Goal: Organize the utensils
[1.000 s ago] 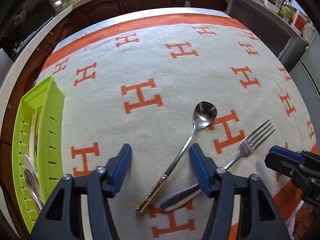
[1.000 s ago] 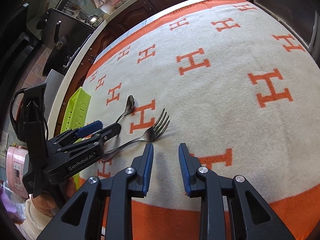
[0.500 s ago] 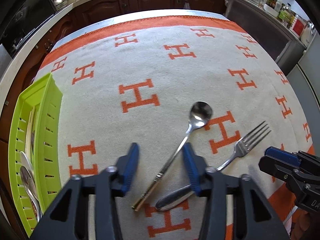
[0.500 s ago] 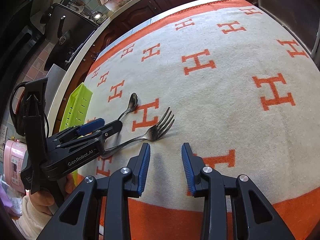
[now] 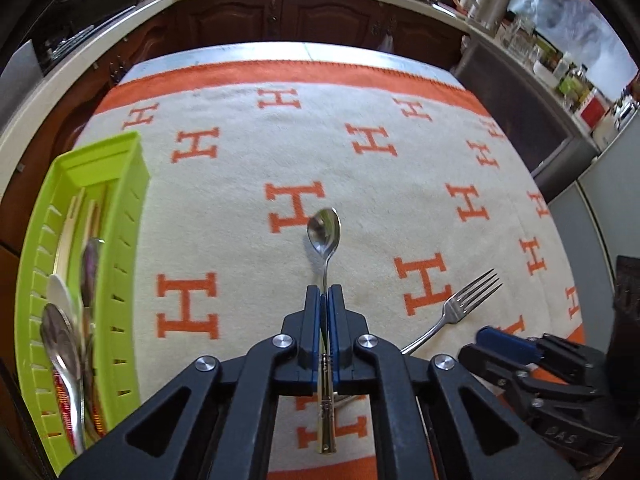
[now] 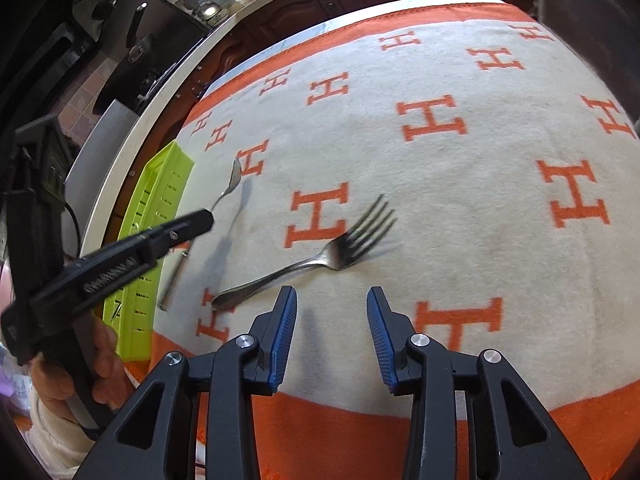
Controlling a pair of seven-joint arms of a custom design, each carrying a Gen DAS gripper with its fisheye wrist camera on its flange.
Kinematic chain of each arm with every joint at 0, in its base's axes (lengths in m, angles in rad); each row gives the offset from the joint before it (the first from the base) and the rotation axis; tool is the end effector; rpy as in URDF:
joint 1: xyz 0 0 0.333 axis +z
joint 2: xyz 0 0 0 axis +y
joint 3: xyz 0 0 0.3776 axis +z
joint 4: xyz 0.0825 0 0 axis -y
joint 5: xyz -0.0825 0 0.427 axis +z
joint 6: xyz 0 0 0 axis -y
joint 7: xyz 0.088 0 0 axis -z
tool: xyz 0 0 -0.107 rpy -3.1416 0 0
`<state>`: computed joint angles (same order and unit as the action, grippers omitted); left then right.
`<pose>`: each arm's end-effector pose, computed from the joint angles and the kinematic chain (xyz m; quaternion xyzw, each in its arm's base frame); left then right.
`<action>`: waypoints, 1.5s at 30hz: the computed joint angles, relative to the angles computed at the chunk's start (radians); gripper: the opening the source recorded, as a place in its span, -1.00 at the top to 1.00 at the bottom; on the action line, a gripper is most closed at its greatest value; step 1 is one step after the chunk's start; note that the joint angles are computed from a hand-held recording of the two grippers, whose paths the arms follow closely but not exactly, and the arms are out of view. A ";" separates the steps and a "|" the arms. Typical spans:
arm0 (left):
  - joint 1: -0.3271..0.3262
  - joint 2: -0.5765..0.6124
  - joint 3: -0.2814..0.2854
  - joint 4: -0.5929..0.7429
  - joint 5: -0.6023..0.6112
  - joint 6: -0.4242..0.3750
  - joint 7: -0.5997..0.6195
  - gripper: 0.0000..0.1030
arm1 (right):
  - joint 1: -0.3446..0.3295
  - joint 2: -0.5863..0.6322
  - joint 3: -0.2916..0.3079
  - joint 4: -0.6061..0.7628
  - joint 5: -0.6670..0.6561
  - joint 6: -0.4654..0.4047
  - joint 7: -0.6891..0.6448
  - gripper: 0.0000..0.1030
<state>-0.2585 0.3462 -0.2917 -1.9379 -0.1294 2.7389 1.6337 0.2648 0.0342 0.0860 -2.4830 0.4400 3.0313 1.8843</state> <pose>0.6149 -0.3505 0.3943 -0.5088 0.8255 -0.2399 0.0464 0.5138 0.1536 0.3552 -0.5381 0.8017 -0.0368 0.2578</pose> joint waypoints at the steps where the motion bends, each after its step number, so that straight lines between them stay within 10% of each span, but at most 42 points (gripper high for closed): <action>1: 0.012 -0.014 -0.008 -0.012 -0.015 0.010 0.011 0.98 | 0.001 0.008 0.005 0.010 0.011 -0.002 -0.017 0.28; 8: 0.069 -0.082 -0.037 -0.059 -0.130 0.048 0.108 0.98 | 0.021 0.102 -0.019 0.125 -0.132 -0.036 0.095 0.28; 21: 0.089 -0.081 -0.036 -0.066 -0.273 -0.030 0.219 0.98 | 0.209 0.199 -0.208 0.323 -1.012 -0.333 0.694 0.50; 26: 0.084 -0.064 -0.044 -0.050 -0.301 -0.084 0.272 0.88 | 0.104 0.164 -0.144 0.263 -0.969 -0.251 0.647 0.92; 45: 0.075 0.160 -0.083 0.181 -0.390 -0.251 0.297 0.66 | 0.009 0.071 -0.115 0.094 -0.853 -0.061 0.595 0.92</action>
